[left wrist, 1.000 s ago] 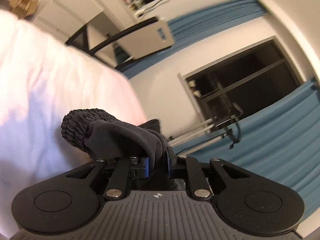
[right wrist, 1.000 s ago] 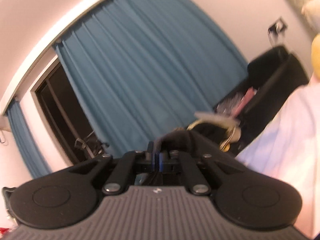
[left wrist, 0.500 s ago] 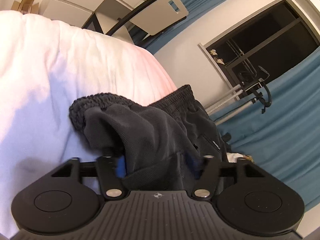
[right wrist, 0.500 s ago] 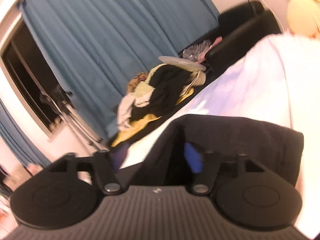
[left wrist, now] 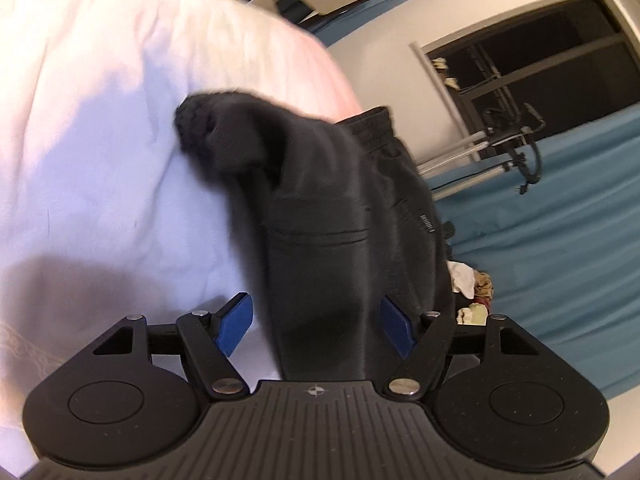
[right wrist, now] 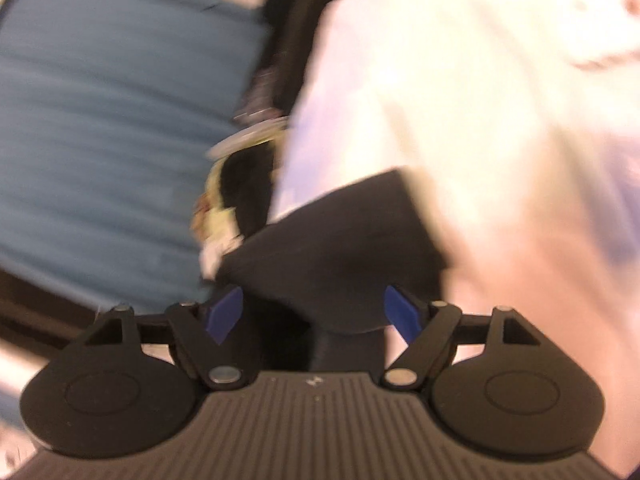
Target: Fold clothes
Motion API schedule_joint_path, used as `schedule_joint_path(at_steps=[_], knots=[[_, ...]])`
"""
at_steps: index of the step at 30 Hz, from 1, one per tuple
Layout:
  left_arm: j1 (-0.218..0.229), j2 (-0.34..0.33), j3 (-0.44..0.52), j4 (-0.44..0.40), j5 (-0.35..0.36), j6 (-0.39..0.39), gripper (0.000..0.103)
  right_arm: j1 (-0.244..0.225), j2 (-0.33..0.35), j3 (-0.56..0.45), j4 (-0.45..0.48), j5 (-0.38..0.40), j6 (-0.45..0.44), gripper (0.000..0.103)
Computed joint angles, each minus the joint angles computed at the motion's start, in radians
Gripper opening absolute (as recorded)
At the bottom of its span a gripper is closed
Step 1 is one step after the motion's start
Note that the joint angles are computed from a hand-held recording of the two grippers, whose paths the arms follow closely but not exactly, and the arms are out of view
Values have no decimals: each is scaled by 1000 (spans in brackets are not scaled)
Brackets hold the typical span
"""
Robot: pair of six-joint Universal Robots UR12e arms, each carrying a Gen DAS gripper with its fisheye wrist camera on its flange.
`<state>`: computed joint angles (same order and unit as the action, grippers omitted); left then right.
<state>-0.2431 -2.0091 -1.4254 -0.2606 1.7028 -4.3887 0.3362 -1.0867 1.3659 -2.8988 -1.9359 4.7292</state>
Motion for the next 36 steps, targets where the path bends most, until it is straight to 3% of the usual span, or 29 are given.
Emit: schedule_joint_path(at_steps=[2,5,8,10,12,13,15,16,17,18,21,23,26,29,31,33,36], knots=[[4,-9,0,-1,-23,-42,73,-1,-3,6,19,-9,33,80],[6,-23,3,9,-31,-85,71,-2,8,-10,6,-12,-13,79],[2,-43,25,5,-9,-75,69,-2,26,-49,72,-54,-62,80],[-1,-51,34,13,-2,-66,64,-10,32,-56,108,-40,-64,80],[-4,-56,44,0,8,-48,45,-21,37,-50,106,6,-88,81],[-5,-57,49,-10,14,-37,43,-25,41,-49,104,21,-106,81],[-11,-61,63,-30,36,-12,30,-24,53,-60,100,10,-150,65],[-13,-64,72,-36,46,-2,27,-23,58,-67,98,-2,-180,45],[-12,-61,68,-23,42,-11,23,-23,62,-72,89,-7,-210,9],[-11,-58,63,-10,38,-19,20,-25,65,-74,64,-6,-243,3],[-9,-56,47,98,36,-40,19,-12,82,-107,-8,-100,-405,2],[-9,-57,38,178,41,-48,19,13,111,-144,-160,-250,-594,2],[-7,-61,31,291,51,-61,19,44,156,-211,-422,-413,-847,2],[-1,-56,11,352,77,-75,19,61,180,-267,-529,-509,-1014,3],[-2,-56,9,337,98,-76,19,52,167,-249,-459,-500,-980,3],[-2,-52,10,282,96,-84,20,33,129,-200,-260,-454,-805,4],[-1,-49,18,182,77,-103,21,-14,78,-135,54,-269,-580,11]])
